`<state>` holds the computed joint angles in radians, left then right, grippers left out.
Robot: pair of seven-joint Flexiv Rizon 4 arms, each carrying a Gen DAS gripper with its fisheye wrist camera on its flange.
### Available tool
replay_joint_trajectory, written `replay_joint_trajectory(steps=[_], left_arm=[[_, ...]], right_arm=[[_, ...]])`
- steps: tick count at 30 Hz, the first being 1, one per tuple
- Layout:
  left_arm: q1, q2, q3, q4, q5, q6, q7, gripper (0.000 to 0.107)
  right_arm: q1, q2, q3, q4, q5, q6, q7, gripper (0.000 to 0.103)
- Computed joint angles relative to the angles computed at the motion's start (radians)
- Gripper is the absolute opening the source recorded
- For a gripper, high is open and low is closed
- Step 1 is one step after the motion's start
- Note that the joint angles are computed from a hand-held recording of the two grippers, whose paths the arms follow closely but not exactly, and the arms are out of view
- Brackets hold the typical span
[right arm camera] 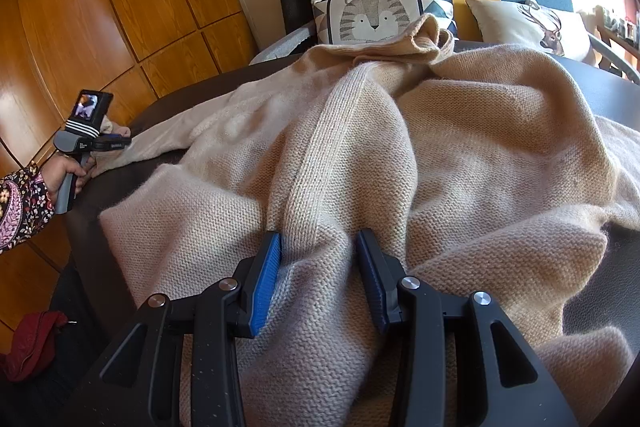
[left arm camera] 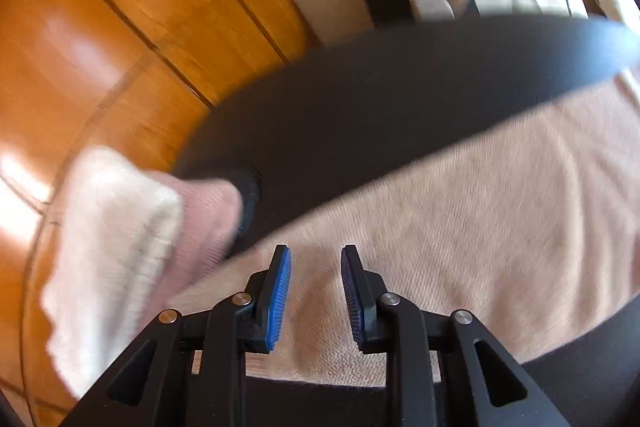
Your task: Fold clothes
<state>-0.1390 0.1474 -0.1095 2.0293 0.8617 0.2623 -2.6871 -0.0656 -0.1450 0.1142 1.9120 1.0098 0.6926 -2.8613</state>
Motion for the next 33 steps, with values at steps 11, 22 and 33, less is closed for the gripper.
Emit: replay_joint_trajectory(steps=[11, 22, 33], left_arm=[[-0.127, -0.277, -0.069, -0.304, -0.038, 0.278, 0.08, 0.026], [-0.229, -0.454, 0.032, -0.414, -0.088, 0.412, 0.013, 0.026], [-0.307, -0.464, 0.135, -0.398, -0.099, 0.457, -0.011, 0.032]], right_arm=[[-0.008, -0.001, -0.005, -0.004, 0.015, -0.02, 0.006, 0.042], [-0.009, 0.001, -0.011, -0.017, -0.019, -0.058, 0.094, 0.046], [-0.055, -0.031, -0.074, -0.188, -0.006, 0.013, 0.25, 0.046]])
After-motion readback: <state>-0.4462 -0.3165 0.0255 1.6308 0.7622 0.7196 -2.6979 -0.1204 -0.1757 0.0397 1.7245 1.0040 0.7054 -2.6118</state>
